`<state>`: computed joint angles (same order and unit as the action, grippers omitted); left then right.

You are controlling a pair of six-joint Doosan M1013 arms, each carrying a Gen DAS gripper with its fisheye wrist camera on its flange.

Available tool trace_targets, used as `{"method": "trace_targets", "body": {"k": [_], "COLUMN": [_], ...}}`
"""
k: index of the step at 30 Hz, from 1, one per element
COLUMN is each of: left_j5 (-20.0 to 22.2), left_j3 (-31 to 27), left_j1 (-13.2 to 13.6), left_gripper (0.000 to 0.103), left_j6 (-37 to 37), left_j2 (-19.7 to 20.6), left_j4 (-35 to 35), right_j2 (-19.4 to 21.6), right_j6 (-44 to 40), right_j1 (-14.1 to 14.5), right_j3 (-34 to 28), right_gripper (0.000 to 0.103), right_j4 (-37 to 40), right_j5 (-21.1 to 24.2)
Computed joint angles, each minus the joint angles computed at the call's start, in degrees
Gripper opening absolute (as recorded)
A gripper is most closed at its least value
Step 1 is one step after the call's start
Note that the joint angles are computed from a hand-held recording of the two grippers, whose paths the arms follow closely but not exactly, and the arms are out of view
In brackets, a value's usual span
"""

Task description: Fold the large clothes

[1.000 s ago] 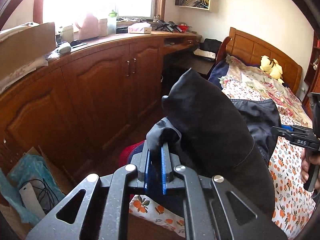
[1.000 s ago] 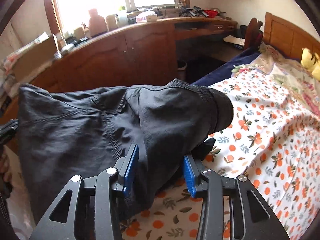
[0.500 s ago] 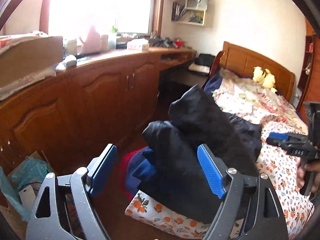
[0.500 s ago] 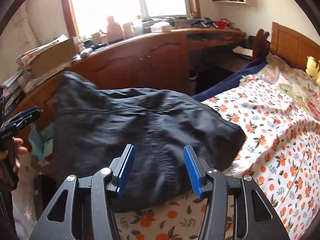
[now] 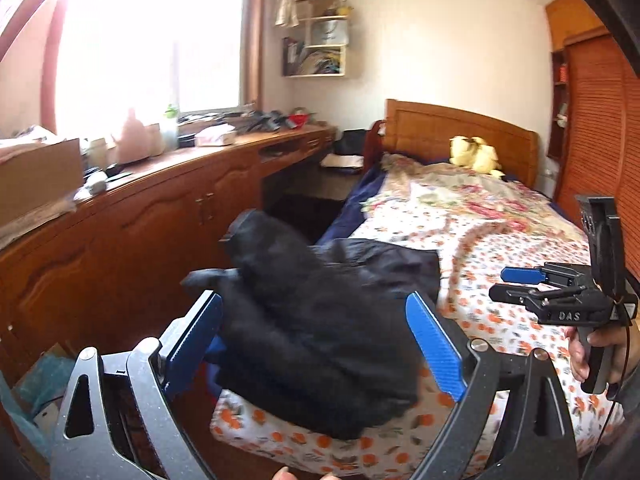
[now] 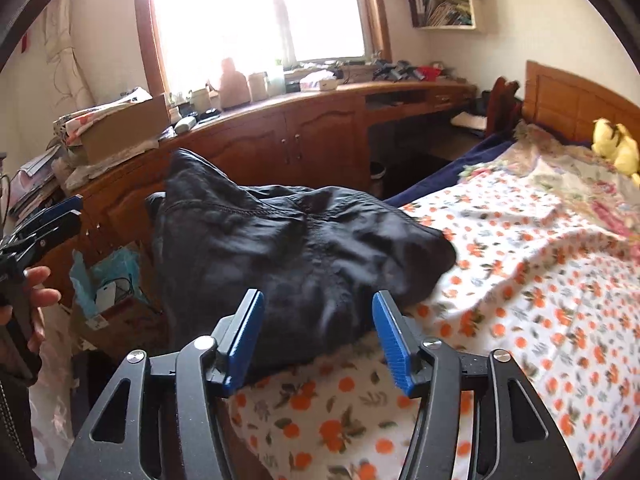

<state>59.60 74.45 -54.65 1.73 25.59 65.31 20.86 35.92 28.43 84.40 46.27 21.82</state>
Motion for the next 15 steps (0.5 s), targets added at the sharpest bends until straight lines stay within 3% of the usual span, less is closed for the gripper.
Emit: {"method": "trace_targets", "body": {"k": [7,13,15], "left_j5": [-4.05,-7.11,-7.23], "left_j3": [-5.37,-10.9,-13.05], "left_j1": [-2.66,-4.84,-5.61], "left_gripper": [0.093,0.093,0.093], "left_j6": [2.3,4.65,6.07], "left_j2": [4.2,8.25,9.61], "left_j4": [-0.15,-1.89,-2.79], "right_j2": [-8.25,-15.16,-17.28], "right_j6": [-6.33,1.11,-3.9], "right_j1": [-1.79,-2.51,-2.77], "right_j3": [11.98,21.42,23.81], "right_gripper": [0.076,0.077,0.077], "right_j4": [6.5,0.38,6.21], "right_j5": [-8.03,-16.52,-17.65]}}
